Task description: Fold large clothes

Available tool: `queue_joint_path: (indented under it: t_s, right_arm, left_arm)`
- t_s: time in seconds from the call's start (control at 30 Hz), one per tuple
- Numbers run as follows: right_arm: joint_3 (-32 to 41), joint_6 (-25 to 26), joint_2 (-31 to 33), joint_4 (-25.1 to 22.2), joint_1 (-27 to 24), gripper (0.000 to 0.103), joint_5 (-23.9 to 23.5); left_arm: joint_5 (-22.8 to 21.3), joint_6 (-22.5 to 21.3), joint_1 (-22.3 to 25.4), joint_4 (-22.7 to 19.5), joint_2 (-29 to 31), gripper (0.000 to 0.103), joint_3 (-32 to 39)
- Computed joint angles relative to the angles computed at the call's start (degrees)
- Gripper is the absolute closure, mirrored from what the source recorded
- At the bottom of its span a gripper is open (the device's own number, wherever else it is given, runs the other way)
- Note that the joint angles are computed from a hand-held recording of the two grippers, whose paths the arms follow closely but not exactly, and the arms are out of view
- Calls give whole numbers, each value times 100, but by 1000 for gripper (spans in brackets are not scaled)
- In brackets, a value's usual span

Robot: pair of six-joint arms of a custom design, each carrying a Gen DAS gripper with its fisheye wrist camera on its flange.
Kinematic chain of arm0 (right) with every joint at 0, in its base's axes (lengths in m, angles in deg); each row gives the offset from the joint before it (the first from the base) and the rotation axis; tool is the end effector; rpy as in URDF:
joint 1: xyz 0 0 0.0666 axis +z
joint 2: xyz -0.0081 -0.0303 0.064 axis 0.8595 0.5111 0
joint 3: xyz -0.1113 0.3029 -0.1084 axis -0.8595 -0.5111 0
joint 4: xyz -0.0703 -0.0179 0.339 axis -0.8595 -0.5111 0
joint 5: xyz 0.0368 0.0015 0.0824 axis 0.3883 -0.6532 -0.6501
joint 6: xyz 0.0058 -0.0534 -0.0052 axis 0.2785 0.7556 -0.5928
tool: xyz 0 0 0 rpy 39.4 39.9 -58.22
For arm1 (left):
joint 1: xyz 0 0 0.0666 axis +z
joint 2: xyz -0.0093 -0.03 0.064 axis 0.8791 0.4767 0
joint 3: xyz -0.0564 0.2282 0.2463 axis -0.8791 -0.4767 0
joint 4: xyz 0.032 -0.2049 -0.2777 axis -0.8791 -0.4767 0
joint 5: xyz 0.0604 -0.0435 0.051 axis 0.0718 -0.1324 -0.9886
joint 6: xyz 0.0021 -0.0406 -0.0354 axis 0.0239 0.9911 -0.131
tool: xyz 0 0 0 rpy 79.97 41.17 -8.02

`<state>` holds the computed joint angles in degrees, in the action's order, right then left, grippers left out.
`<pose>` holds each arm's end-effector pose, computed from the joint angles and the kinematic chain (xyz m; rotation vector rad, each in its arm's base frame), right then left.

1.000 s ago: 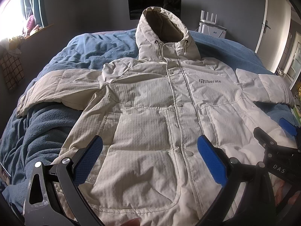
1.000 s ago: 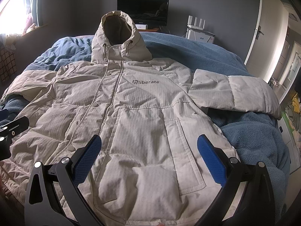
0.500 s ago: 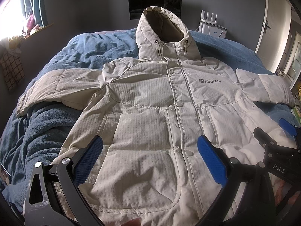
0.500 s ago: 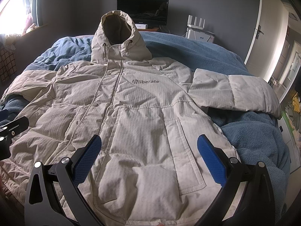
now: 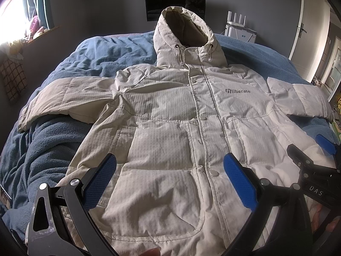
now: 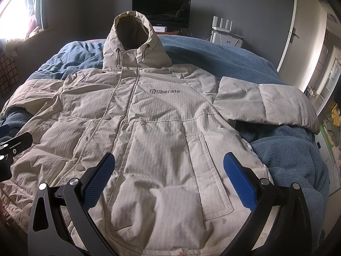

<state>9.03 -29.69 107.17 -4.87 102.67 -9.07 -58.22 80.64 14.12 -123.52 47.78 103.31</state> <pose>0.3122 0.2704 0.3534 -0.0559 2.3444 -0.0300 0.3130 -0.3160 0.3780 0.0603 2.4254 0.0157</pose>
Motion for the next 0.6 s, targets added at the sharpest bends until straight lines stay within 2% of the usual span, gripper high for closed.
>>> queue_joint_path:
  t_s: [0.4,0.5,0.6]
  right_arm:
    - [-115,-151,-78,47,-96,6,-2]
    - [-156,-205,-216,87,-294,6,-229]
    - [-10,-309,-301,-103,-651,6,-616]
  left_arm:
    - [51,22,-17,12,-31,6,6]
    - [124,-1,-11,214,-129,6,-236]
    - [41,-294,60,-77,-62,6,8]
